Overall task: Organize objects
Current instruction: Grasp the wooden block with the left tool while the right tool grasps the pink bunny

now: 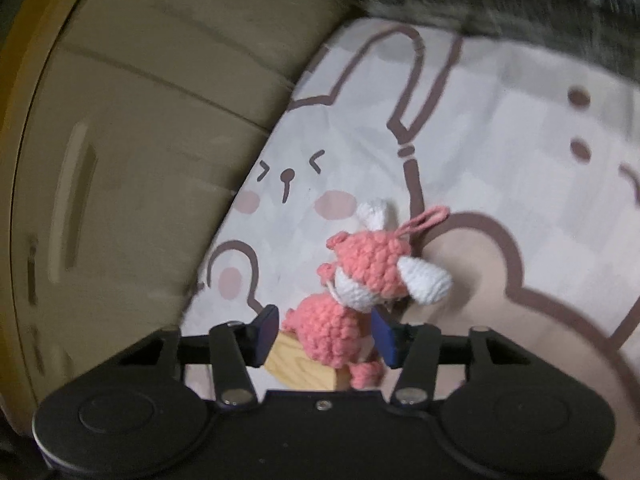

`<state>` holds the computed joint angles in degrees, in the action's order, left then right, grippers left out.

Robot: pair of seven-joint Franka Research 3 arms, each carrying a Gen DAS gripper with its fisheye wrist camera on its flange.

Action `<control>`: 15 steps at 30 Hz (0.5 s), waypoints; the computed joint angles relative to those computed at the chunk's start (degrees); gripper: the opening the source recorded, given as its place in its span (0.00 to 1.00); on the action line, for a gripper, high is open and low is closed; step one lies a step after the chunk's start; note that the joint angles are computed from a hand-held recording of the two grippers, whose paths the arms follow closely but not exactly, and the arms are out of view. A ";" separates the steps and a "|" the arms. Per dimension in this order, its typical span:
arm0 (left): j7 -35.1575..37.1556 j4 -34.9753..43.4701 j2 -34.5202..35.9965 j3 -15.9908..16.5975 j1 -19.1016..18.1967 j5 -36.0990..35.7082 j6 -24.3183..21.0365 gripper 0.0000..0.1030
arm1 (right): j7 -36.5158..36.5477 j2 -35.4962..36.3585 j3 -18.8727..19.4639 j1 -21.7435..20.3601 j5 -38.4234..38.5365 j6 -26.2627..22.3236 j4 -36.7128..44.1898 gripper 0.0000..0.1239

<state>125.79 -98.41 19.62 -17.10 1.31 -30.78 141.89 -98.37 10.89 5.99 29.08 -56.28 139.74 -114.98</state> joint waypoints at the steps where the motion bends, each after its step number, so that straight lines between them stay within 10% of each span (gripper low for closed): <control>1: -0.07 0.36 0.66 -0.09 -0.30 0.38 -0.46 0.84 | 0.01 0.32 -0.05 -0.17 0.38 0.34 0.04 0.39; 15: -11.55 8.11 11.48 -1.46 -2.04 5.09 -4.80 0.69 | 15.63 4.85 -2.39 -0.08 -3.99 3.61 1.37 0.31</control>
